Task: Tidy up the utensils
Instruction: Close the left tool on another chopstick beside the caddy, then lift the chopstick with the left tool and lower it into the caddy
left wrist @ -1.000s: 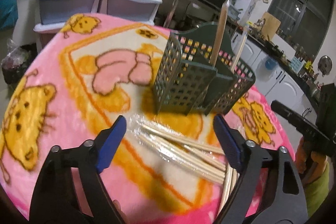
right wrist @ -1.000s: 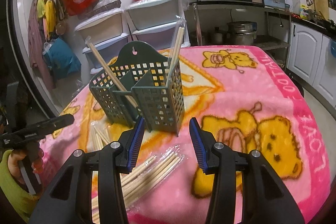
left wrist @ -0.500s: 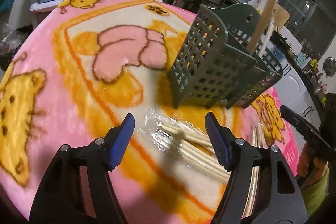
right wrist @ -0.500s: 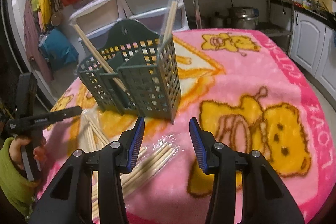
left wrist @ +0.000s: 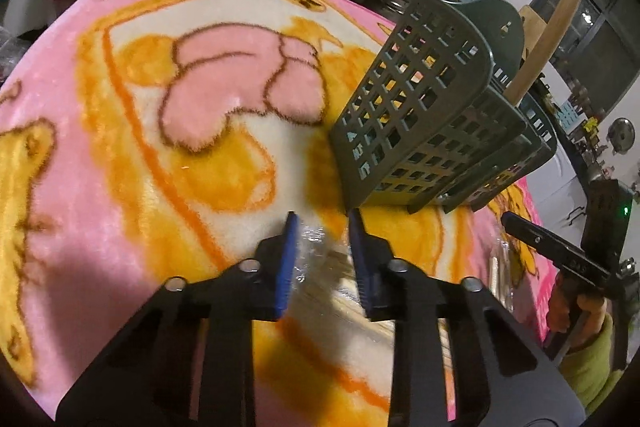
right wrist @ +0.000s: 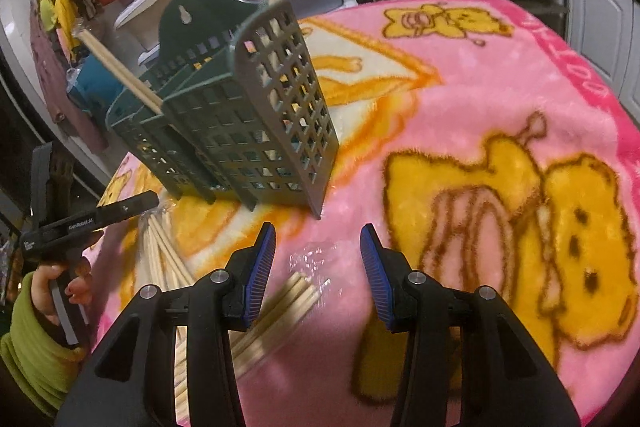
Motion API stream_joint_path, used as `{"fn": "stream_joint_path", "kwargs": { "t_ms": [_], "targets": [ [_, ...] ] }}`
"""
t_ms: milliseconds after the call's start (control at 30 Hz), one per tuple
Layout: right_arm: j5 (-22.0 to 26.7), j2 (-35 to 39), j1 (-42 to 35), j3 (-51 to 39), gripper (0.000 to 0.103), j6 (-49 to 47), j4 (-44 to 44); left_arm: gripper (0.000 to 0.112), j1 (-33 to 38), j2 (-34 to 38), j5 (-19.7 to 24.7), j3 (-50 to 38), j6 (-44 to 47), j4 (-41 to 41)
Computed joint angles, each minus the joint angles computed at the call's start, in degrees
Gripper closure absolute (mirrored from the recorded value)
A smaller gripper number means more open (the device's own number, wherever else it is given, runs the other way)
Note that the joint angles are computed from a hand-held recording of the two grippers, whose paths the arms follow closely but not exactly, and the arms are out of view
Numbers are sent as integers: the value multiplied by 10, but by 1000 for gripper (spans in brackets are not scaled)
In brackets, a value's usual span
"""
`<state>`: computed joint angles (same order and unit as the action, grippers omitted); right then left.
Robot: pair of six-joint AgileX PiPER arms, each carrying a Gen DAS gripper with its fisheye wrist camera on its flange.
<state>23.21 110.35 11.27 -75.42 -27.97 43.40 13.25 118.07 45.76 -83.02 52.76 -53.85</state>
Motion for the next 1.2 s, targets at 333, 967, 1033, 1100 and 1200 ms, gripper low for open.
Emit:
{"fn": "stream_joint_path", "kwargs": {
  "t_ms": [333,967,1033,1100,1200],
  "targets": [
    [44,27,-17,-20,92,-46,55,110,0,-4,-6,2,8,-4],
    [10,-83,-49,79,97,-199,212,111,23,-77,53,30,61,-73],
    [9,-93,-54,83,97,-205,221,111,22,-86,57,34,67,-78],
    [12,-106,-60,89,98,-219,238,111,21,-99,61,39,73,-85],
    [10,-128,-61,99,98,-238,256,112,19,-119,66,49,83,-96]
  ]
}}
